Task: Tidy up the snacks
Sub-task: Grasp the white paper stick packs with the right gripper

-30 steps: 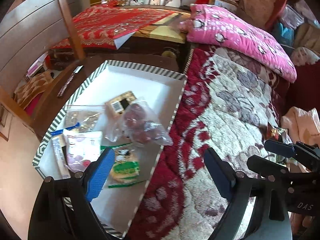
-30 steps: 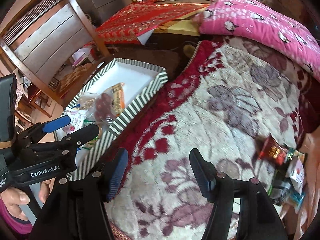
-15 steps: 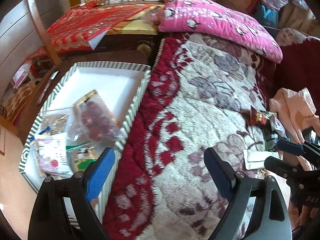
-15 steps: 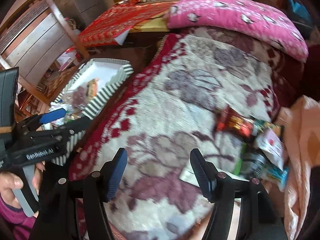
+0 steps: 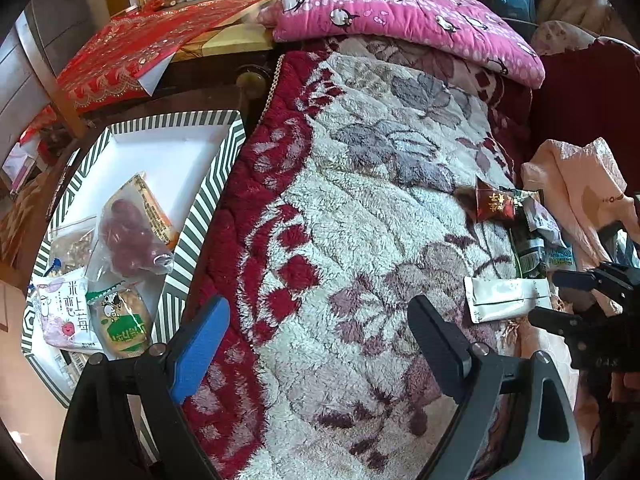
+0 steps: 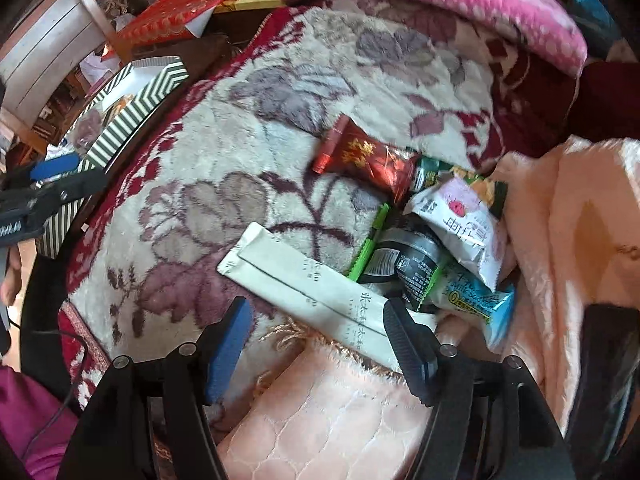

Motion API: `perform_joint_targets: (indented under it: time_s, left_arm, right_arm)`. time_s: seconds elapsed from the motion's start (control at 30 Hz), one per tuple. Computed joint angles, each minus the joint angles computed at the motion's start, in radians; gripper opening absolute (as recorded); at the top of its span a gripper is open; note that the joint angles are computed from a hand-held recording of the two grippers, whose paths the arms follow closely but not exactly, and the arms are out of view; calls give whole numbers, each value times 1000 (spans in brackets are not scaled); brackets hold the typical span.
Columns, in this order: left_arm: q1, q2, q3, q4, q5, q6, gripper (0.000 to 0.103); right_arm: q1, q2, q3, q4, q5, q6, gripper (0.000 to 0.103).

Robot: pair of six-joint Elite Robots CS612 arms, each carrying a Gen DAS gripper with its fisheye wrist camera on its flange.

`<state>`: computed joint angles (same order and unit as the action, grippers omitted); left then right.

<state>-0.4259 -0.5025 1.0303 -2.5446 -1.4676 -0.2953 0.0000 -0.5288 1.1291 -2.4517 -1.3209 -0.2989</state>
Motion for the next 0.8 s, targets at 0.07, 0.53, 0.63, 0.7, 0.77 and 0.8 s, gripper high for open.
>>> perform_joint_targets:
  time_s: [0.07,0.53,0.63,0.7,0.77,0.8]
  left_arm:
    - [1,0,1,3,3,0,90]
    - [16,0,5,13,-29,-36,90]
    - [20,2,2,17,-36,-50,90]
    - [22,3,1,21,-43,-56,90]
    - [22,3,1,26,-47,-54,90]
    - [21,1,3,29,-46,-50,90]
  right_arm:
    - [-3,13,-20,29,5,-20,73]
    - [-17,51,-102,319,111,-23,81]
    - [1,15,-44,288,118,-55,83]
    - [4,-3,-10,274,215,-48,84]
    - [7,-8,9,279,334,-57,84]
    - [11,-10,16,261,351,-55,84]
